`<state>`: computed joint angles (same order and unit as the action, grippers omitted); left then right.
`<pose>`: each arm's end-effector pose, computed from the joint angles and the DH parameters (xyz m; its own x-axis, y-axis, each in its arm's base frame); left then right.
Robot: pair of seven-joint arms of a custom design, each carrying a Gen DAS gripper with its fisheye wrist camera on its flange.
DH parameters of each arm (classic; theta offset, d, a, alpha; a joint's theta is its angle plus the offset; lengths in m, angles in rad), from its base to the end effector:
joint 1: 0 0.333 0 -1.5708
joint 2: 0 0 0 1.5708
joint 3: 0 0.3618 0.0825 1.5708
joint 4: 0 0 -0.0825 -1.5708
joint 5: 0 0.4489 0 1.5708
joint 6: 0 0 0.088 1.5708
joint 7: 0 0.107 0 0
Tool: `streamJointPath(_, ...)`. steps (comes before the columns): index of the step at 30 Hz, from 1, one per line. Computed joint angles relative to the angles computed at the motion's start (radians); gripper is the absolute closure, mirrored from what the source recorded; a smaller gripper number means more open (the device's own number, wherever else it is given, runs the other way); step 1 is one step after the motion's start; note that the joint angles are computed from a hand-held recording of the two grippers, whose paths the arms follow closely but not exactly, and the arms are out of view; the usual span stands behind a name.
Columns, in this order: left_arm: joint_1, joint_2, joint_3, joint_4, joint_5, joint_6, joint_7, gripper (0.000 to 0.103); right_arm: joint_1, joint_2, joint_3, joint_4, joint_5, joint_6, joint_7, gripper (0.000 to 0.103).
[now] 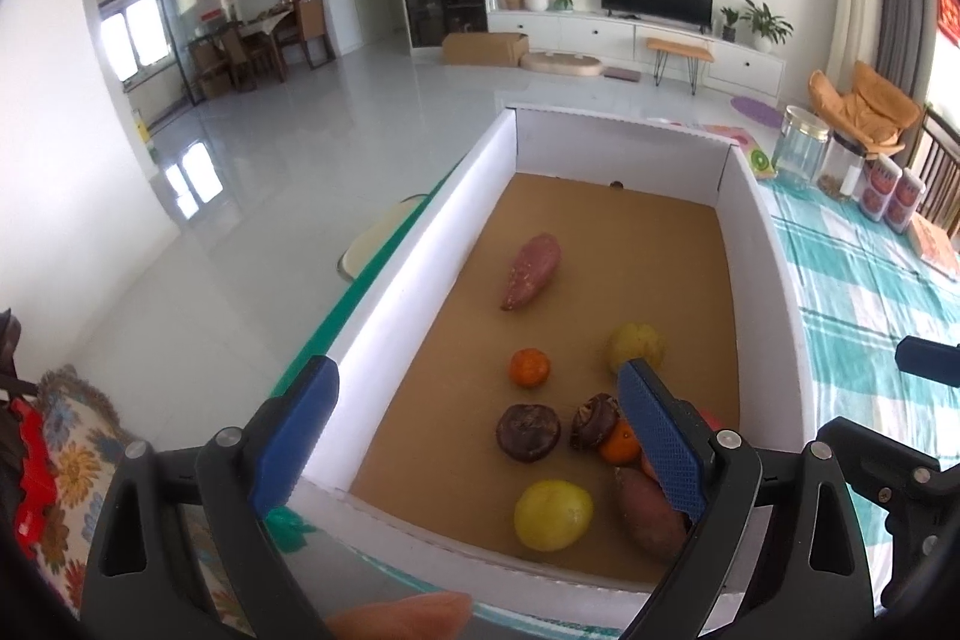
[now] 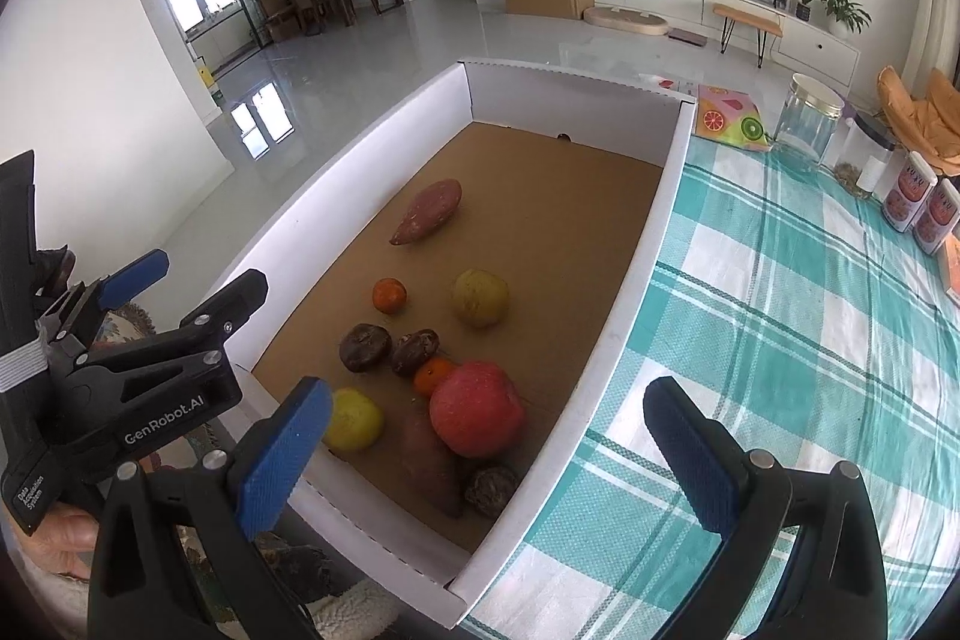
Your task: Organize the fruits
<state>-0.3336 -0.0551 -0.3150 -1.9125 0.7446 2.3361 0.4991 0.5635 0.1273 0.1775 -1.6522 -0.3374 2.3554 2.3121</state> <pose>0.5186 -0.3847 0.5991 0.0511 -0.9958 -0.0759 -0.7013 0.0183 -0.7126 0.5362 0.4741 0.6293 0.1971 -0.9727 -0.1227 -0.8079 -0.0903 -0.5824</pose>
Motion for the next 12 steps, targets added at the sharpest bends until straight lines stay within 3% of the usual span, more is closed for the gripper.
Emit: streamJointPath(12, 0.003, -0.001, 0.006, -0.006, -0.04, 0.002, 0.025, 0.007, 0.013, 0.04, 0.0, 0.044, 0.011, -0.025, -0.022, 0.0)
